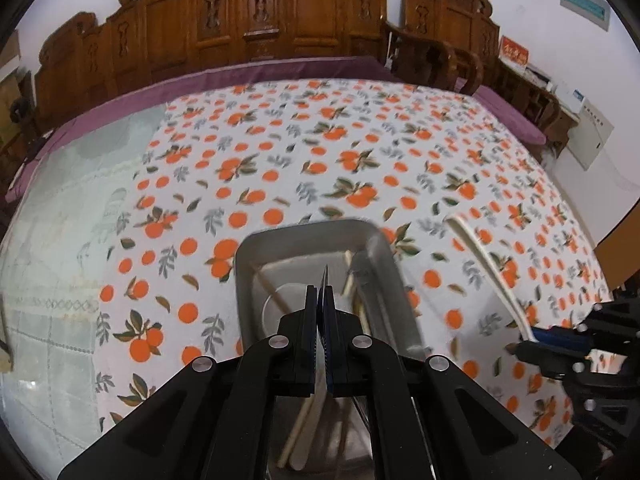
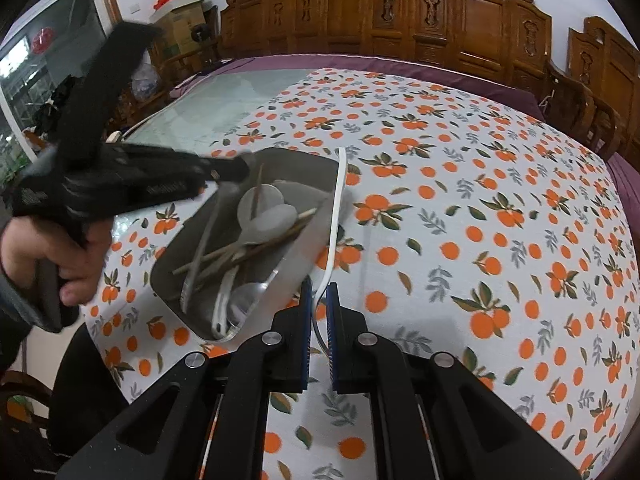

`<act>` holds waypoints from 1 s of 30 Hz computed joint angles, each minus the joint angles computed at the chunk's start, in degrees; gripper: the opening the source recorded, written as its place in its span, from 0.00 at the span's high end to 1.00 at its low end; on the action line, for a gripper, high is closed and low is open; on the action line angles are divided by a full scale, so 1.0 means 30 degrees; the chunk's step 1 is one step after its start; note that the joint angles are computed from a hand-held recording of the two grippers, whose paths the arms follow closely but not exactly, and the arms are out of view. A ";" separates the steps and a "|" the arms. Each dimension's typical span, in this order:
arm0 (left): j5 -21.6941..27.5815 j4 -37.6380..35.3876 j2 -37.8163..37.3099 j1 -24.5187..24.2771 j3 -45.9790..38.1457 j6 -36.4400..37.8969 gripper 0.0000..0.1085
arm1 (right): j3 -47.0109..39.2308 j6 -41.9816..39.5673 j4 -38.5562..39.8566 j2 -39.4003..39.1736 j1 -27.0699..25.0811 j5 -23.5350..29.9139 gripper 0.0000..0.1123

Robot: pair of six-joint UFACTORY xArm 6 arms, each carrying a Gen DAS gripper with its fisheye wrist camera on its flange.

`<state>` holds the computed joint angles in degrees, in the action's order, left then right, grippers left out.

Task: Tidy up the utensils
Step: 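Carry the steel spoon to the tray with the left gripper while the right gripper carries its utensil, then release both utensils into the tray with the left and right grippers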

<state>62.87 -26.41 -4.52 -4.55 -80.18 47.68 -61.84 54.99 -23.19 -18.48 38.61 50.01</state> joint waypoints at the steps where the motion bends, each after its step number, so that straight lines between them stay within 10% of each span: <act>1: -0.0001 0.0119 0.0102 -0.0007 0.0052 -0.0043 0.98 | -0.0215 -0.0065 -0.0028 0.0182 0.0049 0.0015 0.93; 30: 0.1220 -0.1039 -0.0530 0.2779 -0.0169 0.0400 0.84 | -0.3012 -0.0703 0.0902 0.3574 0.0132 -0.1373 0.93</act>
